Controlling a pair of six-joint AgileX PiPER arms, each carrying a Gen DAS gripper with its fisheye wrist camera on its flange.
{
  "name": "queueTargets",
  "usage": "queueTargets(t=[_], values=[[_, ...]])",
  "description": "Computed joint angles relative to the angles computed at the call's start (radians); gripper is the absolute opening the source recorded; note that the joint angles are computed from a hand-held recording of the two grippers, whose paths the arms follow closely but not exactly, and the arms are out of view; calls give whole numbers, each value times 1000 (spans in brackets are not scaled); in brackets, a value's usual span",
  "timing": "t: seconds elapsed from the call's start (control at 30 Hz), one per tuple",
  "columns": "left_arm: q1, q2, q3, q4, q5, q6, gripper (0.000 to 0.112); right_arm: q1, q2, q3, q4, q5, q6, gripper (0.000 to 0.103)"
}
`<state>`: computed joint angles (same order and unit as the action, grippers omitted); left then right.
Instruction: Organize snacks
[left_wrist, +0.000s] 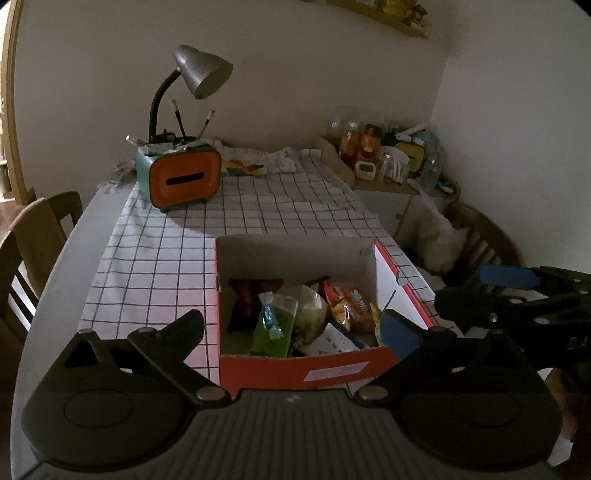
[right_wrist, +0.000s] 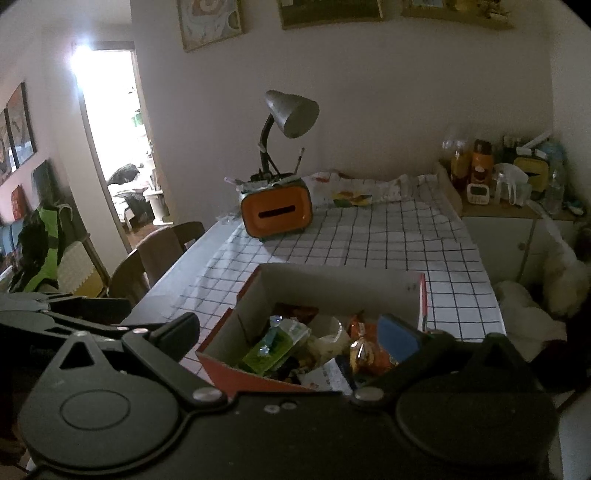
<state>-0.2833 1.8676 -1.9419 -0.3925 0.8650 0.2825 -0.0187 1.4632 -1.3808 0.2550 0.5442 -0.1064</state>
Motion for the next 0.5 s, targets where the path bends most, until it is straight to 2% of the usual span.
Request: queueTargets(t=[0.1,0.33,0.5], values=[[7,-38,54,-28,-23,33,102,16,-23,15,-32,-1,29,103],[-10,-102,147,7,-80,49,102,49,-62,47,-127,-8,118,103],[-21,-132,191,11,-93,58,102,56,-100,80,-153,-15,156,103]])
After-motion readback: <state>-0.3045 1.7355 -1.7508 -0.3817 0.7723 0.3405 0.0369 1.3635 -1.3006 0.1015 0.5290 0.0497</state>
